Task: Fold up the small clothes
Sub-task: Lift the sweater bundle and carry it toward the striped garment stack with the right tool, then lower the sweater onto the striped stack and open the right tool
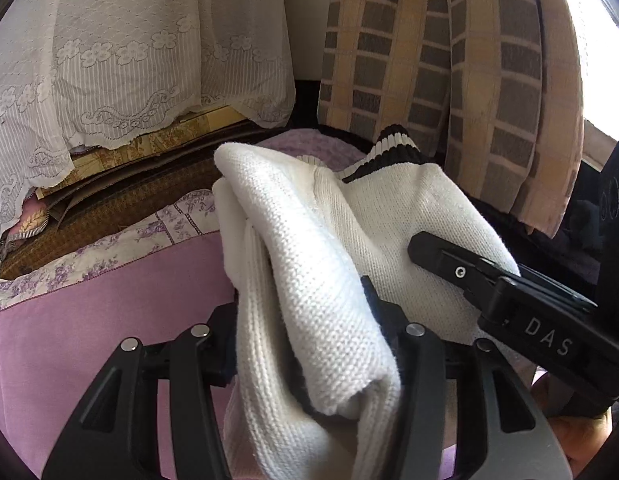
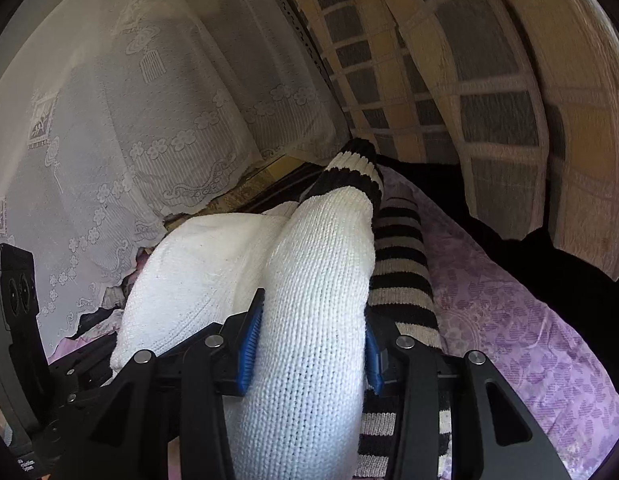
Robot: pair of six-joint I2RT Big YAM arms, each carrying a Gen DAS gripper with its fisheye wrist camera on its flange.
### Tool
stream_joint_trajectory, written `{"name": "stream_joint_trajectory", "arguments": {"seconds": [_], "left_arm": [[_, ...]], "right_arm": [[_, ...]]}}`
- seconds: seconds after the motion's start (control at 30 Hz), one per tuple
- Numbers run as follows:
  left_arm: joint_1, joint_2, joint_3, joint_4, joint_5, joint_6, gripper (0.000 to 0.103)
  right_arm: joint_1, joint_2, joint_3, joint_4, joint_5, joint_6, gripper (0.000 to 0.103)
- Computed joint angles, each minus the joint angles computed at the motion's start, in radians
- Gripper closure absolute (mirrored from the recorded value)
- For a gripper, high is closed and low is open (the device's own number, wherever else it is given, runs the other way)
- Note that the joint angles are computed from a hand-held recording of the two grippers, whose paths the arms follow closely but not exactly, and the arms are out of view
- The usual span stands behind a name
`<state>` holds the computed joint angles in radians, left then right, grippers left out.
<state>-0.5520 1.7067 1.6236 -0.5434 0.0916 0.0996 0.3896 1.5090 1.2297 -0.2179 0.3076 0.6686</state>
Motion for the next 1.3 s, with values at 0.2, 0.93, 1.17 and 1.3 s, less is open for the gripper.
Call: {"name": "stream_joint_trajectory", "arguments": {"seconds": [0.2,0.93,1.17,1.3], "left_arm": [[-0.002,-0.007,-0.045,0.071,-0.019,0.019,0.05],[-0.026,-0.069,-0.146,0.174,-0.156,0.051,0.021],[-0.014,-0.156,-0.244,0.198,-0.168,0.028,0.019],[-0.019,-0.226,-0.326,0.229,-0.2,0.019,0.014]], "right_arm": [[0.0,0.008,-0.014,0.017,0.009,0.017,0.06],[0.062,-0.059,-0.056,0.003,0.166,0.054,0.048],[0.148,-0.096,-0.06,-0.039,0.316,-0.002,0.042],[0.201,-0.113,-0.063,-0.074,0.379,-0.005,0.035]]}}
